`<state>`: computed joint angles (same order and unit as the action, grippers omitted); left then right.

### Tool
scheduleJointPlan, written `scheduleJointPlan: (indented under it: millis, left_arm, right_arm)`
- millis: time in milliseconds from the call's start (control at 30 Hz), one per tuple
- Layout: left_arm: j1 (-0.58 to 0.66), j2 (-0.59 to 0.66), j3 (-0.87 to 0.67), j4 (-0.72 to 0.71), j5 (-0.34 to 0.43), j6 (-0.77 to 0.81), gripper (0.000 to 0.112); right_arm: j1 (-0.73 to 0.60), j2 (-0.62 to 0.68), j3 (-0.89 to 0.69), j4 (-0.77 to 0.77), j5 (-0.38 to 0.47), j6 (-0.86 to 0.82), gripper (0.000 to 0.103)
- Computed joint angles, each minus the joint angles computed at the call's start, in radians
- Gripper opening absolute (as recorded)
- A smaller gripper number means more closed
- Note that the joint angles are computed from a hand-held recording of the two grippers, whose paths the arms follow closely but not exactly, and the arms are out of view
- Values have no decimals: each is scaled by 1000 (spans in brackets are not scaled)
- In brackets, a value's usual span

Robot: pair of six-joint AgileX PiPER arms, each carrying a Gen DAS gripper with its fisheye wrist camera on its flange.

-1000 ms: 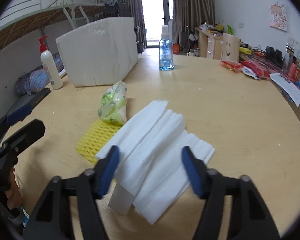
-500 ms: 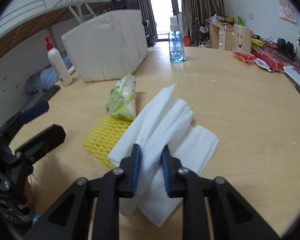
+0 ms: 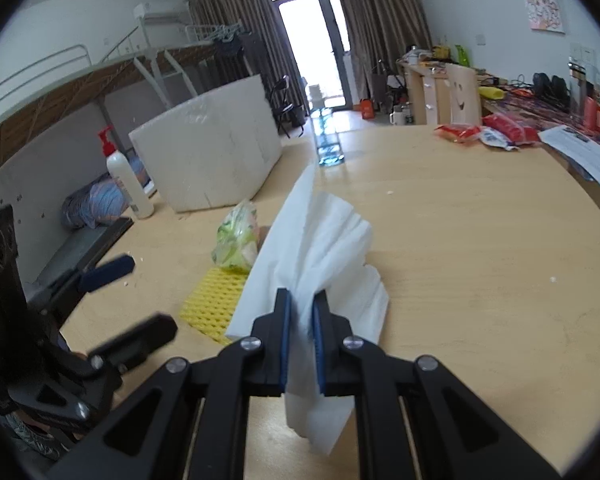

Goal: Organize soft objects
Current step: 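Grasp the white tissues with the right tool and lift them, then grasp the white foam bar with the left tool while the right tool holds the tissues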

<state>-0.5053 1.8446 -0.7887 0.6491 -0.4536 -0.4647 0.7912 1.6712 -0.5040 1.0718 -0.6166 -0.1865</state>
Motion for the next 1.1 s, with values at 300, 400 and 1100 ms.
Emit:
scheduleJointPlan:
  millis: [300,400,1100]
  left_arm:
    - [-1,6,-6,351,-86,-307,102]
    - [-2,17,-14,471,-120,-412,100]
    - [-65,110,-122,809,-165,-802,12]
  right_arm:
    - [-14,-47,113,-215,-55,306,13]
    - [-5,-56,125,-214,-69,320,13]
    - [64,-85,144,-179,-122,312,13]
